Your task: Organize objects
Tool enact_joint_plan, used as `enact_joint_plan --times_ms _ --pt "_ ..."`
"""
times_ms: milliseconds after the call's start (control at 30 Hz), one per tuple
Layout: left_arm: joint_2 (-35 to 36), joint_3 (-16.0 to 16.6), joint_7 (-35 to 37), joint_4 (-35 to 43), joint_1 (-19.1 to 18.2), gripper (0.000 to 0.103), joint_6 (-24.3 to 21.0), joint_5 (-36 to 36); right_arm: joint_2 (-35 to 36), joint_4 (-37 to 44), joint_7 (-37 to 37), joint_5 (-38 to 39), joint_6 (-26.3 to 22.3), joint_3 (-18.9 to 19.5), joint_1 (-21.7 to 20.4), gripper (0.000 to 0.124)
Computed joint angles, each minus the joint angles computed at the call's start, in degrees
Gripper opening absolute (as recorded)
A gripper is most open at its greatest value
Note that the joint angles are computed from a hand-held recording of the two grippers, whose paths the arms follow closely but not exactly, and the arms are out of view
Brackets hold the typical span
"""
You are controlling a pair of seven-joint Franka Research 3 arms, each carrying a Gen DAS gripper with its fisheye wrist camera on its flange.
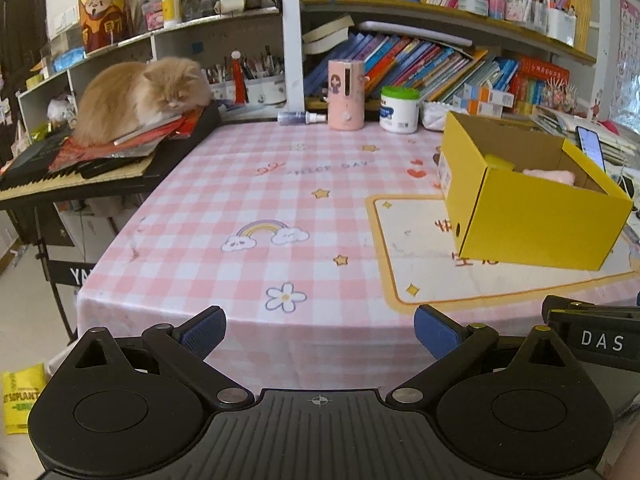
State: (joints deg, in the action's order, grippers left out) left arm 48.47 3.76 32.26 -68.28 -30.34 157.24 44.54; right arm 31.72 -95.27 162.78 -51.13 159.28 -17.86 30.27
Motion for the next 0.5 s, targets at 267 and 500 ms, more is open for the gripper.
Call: enact_joint_plan --times_ms 267,500 --pt "-0.32 -1.15 2.76 -0.6 0.65 0.101 -0.05 -0.71 -0.32 -0.53 -1.4 1.86 -1.67 0.91 0.2 0.103" --pt "-0.29 -1.49 5.03 -0.52 0.38 0.101 -0.77 -1.53 -1.04 -1.49 -1.37 1.89 -2.51 1.32 0.33 0.103"
